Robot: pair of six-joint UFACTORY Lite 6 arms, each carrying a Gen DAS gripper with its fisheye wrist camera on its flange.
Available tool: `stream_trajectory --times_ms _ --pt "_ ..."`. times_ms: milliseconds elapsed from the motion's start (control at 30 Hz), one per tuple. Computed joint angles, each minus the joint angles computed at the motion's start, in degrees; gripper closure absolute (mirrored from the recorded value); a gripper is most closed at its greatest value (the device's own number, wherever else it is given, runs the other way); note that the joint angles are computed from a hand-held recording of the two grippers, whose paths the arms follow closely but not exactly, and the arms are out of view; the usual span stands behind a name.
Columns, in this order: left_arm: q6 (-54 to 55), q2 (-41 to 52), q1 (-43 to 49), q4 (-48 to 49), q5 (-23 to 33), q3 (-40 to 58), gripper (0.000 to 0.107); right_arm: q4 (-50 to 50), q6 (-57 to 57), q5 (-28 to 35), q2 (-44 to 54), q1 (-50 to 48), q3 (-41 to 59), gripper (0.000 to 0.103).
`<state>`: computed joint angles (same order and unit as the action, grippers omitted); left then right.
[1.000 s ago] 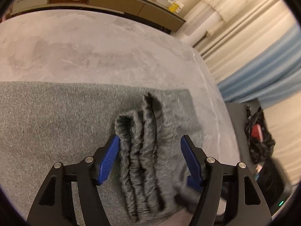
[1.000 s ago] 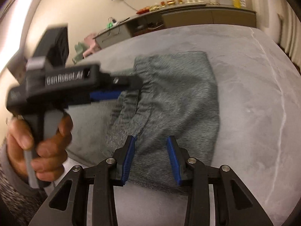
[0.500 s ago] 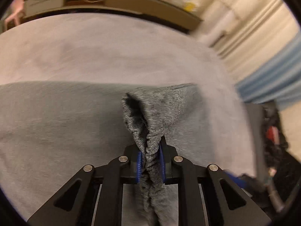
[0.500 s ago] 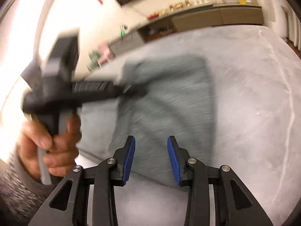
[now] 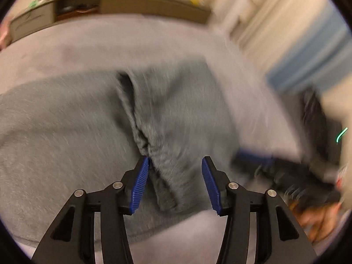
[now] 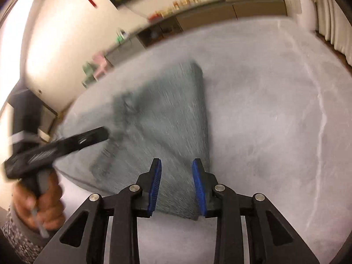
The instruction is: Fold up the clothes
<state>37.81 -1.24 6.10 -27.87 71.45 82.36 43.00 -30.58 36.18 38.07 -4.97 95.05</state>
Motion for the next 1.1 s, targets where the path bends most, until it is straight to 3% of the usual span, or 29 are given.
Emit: stream_trajectory --times_ms 67,167,233,300,333,467,600,767,800,833,900,1000,1100 --pt "-0.6 -2.3 -1.7 3.4 -3.4 -3.2 0.056 -4.0 2.1 -0.6 -5.3 0.5 -4.2 0.072" --pt "-2.6 -1.0 -1.7 5.1 -1.1 0.5 0.056 -3.4 2.3 -0.6 -8.2 -1.7 -6.8 0.071" --pt "-4.1 1.2 -1.4 3.8 2.1 8.1 0.055 -1.6 0.8 0.0 -12.5 -4.7 -10.5 0.068" --pt "-6.8 4.6 -2.6 3.3 5.0 16.9 0.035 2.1 -0.8 1.4 -15.1 -8.3 -12.1 0.064" --pt "-10.4 7.3 -5.3 4.7 5.6 22.0 0.029 3.7 -1.9 3.1 -17.3 -11.5 -13.5 0.061" --pt "-26.9 15.8 -23.0 19.3 3.1 31.2 0.027 7.9 0.7 5.8 -15.7 -15.9 -11.2 0.053" --pt "-41.9 16.1 -37.3 33.3 -2.1 23.3 0.027 6.7 2.4 6.9 -15.6 -18.0 -12.8 0.05" --pt "-53.6 14.5 -43.7 44.2 -8.4 14.8 0.027 2.2 6.9 4.5 -12.8 -18.1 -11.4 0.049" --pt "-52.7 13.8 -42.9 42.8 -9.3 14.0 0.039 3.2 6.3 4.8 -12.5 -18.4 -11.2 0.049" --pt "-51.6 13.0 -42.1 41.3 -10.3 13.2 0.069 3.2 6.8 4.5 -12.0 -18.4 -10.8 0.049" --pt "-47.2 11.7 -40.0 38.2 -11.4 12.5 0.093 3.5 6.9 4.6 -11.2 -18.3 -9.5 0.049" --pt "-34.1 8.8 -31.1 23.1 -9.4 14.9 0.095 4.2 5.9 5.6 -11.2 -18.7 -8.6 0.049" --pt "-19.6 8.0 -16.1 5.2 -0.8 22.6 0.096 5.5 3.2 8.0 -12.5 -19.0 -8.1 0.049"
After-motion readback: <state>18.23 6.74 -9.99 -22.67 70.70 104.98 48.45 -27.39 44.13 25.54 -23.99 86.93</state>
